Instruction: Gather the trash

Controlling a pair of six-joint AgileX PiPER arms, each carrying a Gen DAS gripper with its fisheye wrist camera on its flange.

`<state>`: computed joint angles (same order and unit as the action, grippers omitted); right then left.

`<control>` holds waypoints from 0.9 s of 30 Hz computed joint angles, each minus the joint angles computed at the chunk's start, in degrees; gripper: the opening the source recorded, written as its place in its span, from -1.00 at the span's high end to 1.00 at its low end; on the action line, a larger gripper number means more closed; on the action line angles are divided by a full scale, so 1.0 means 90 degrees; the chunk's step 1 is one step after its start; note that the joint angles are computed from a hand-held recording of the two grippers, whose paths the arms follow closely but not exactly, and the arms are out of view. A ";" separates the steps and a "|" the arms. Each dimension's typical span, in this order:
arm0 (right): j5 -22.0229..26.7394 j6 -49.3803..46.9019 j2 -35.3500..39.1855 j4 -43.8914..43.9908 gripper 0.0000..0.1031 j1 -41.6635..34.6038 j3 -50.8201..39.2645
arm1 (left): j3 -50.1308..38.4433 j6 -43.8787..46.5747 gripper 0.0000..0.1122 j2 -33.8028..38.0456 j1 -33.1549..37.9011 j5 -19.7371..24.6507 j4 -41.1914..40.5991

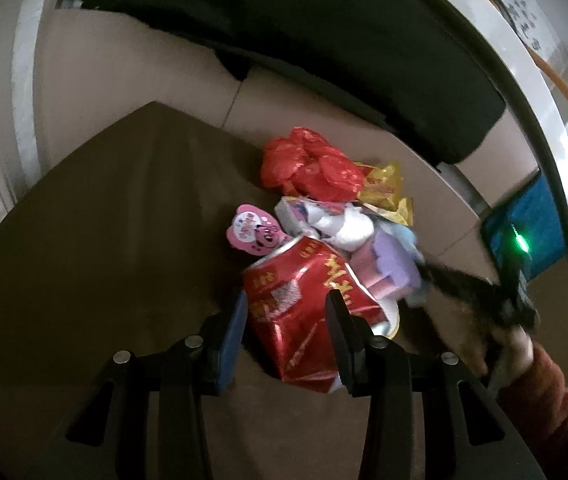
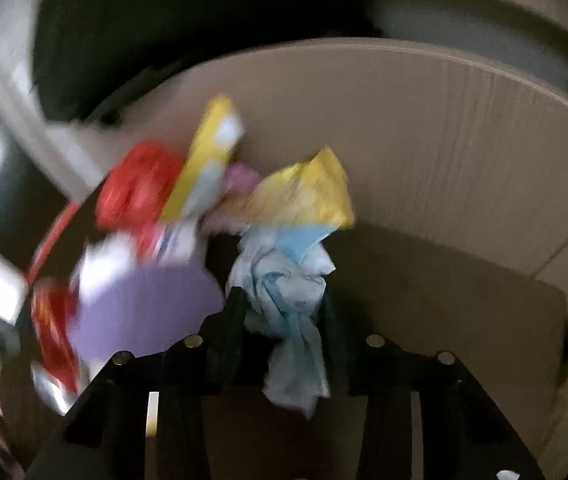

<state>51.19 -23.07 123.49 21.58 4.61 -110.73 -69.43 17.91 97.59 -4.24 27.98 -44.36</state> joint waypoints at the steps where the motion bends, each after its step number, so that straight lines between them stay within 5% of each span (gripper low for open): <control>1: -0.0060 -0.0248 -0.0349 0.0014 0.55 0.0019 0.0519 | 0.0007 0.0032 0.26 0.0009 0.0034 0.0010 -0.0058; 4: 0.0198 -0.0962 -0.1178 0.0707 0.56 -0.0247 0.1680 | 0.0021 0.0517 0.26 0.0134 0.0171 0.0171 -0.0719; 8: -0.0171 -0.1313 -0.2246 0.0957 0.55 -0.0598 0.3184 | 0.0017 0.1128 0.24 0.0444 0.0270 0.0471 -0.1619; 11: -0.0637 -0.1574 -0.2766 0.1001 0.43 -0.0704 0.3979 | -0.0015 0.1169 0.23 0.0673 0.0243 0.0593 -0.1791; 14: -0.0948 -0.2480 -0.3141 0.1838 0.02 -0.0944 0.4594 | -0.0054 0.1026 0.22 0.0854 0.0158 0.0569 -0.1784; 18: -0.1349 -0.3243 -0.3657 0.3142 -0.07 -0.1004 0.5041 | -0.0205 0.0677 0.20 0.0915 0.0030 0.0601 -0.1804; 20: -0.1253 -0.2749 -0.3506 0.2809 -0.03 -0.0824 0.4759 | -0.0301 0.0650 0.20 0.0903 -0.0044 0.0687 -0.1923; 23: -0.1217 -0.2068 -0.3247 0.2199 0.27 -0.0446 0.4510 | -0.0439 0.0468 0.20 0.0686 -0.0333 0.0529 -0.1664; 27: -0.1262 -0.2283 -0.3381 0.2370 0.25 -0.0399 0.4880 | -0.0798 0.0271 0.20 0.0603 -0.0709 0.0568 -0.1279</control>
<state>39.83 -43.62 93.06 42.91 1.02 -66.81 -76.61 20.35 103.02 -10.62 33.10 -55.87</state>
